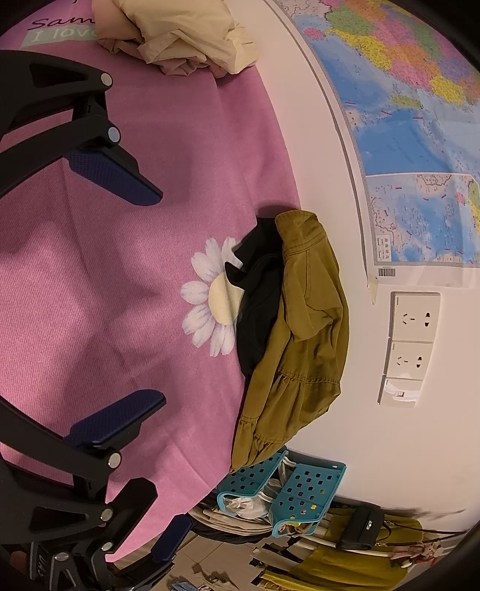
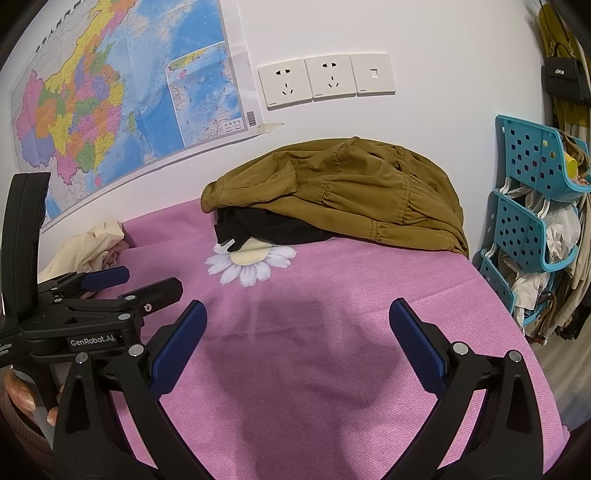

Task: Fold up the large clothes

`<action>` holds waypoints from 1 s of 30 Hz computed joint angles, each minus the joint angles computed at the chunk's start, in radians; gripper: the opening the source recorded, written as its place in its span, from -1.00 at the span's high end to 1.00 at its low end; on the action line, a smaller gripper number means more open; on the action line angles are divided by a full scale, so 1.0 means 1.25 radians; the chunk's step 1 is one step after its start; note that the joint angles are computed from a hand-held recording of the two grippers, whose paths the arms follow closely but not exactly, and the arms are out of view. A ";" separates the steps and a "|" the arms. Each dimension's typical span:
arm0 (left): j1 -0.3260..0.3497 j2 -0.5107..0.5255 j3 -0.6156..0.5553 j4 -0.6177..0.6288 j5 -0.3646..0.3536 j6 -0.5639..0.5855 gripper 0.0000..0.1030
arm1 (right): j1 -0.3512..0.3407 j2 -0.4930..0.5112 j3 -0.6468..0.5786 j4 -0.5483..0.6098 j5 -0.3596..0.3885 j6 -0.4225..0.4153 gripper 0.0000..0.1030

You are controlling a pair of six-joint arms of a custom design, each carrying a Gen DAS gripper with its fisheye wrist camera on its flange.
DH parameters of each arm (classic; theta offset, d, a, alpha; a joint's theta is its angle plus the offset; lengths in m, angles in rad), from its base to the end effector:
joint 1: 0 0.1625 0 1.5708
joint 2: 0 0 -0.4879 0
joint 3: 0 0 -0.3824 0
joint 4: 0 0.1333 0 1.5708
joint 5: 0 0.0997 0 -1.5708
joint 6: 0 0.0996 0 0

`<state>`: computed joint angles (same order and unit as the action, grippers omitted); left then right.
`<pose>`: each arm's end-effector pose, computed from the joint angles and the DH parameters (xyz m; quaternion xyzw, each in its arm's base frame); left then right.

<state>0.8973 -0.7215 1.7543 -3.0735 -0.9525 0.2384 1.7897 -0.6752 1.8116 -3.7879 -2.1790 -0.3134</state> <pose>-0.2797 -0.6569 0.1292 0.3443 0.8630 -0.2804 0.2410 0.2181 -0.6285 0.1701 0.0666 -0.8299 0.4782 0.2797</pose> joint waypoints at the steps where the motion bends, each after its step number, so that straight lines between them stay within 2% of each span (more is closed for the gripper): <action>1: 0.000 0.000 -0.001 0.002 -0.001 0.000 -0.87 | 0.000 0.000 -0.001 0.002 0.001 0.001 -0.89; 30: -0.001 0.001 -0.003 0.008 0.001 -0.008 -0.87 | 0.004 0.002 -0.010 0.009 -0.002 -0.008 -0.89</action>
<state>0.8966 -0.7204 1.7506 -3.0641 -0.9513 0.2281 1.7950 -0.6730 1.7988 -3.7771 -2.1811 -0.3234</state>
